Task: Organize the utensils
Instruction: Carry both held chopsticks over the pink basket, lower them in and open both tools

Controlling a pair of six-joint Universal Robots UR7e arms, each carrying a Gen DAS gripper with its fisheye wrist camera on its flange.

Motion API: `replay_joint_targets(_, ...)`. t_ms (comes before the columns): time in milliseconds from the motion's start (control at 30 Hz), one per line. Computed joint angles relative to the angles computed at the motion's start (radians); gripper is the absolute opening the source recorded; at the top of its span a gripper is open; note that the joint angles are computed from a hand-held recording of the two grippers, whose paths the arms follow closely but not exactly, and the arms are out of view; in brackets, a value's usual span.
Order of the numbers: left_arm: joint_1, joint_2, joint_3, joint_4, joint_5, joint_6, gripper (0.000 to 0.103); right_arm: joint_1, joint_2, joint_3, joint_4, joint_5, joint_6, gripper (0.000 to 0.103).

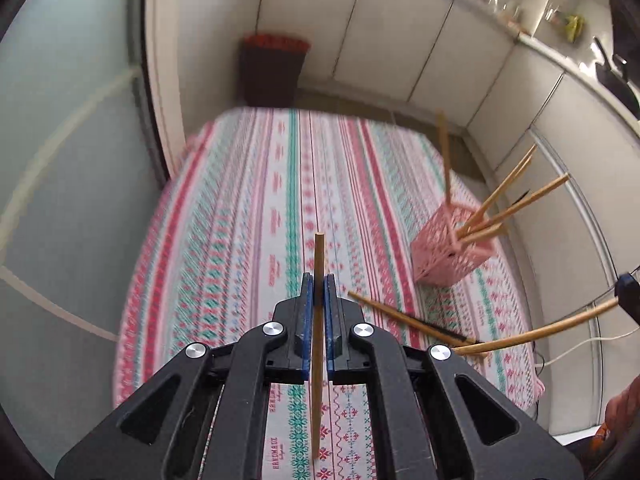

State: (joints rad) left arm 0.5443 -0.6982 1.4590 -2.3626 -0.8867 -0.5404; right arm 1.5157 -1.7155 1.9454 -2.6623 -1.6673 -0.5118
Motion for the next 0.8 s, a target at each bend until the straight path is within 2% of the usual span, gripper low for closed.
replay_joint_targets(100,-0.029,-0.005,-0.009,-0.074,0.071,0.029,0.004,0.003,-0.012,-0.033,-0.005,0.058,0.069,0.006)
replay_joint_targets(167,-0.041,0.015,-0.055,-0.107,0.109,0.068,0.004,-0.003,-0.019,-0.067,-0.011,0.116,0.137,0.006)
replay_joint_targets(233,-0.05,0.033,-0.118,-0.121,0.125,0.107,0.004,-0.003,-0.018,-0.098,-0.04,0.141,0.197,0.006)
replay_joint_targets(367,-0.071,0.093,-0.248,-0.173,0.142,0.217,0.004,0.014,0.004,-0.168,-0.136,0.109,0.288,0.006)
replay_joint_targets(467,-0.081,0.158,-0.364,-0.207,0.128,0.302,0.004,0.02,0.025,-0.214,-0.173,0.067,0.309,0.006)
replay_joint_targets(600,-0.079,0.274,-0.548,-0.201,0.07,0.374,0.004,-0.004,0.049,-0.246,-0.213,0.059,0.319,0.006)
replay_joint_targets(733,-0.07,0.382,-0.691,-0.148,0.015,0.392,0.004,-0.044,0.063,-0.249,-0.238,0.083,0.327,0.006)
replay_joint_targets(800,-0.067,0.418,-0.738,-0.104,-0.009,0.378,0.004,-0.051,0.077,-0.258,-0.24,0.057,0.319,0.006)
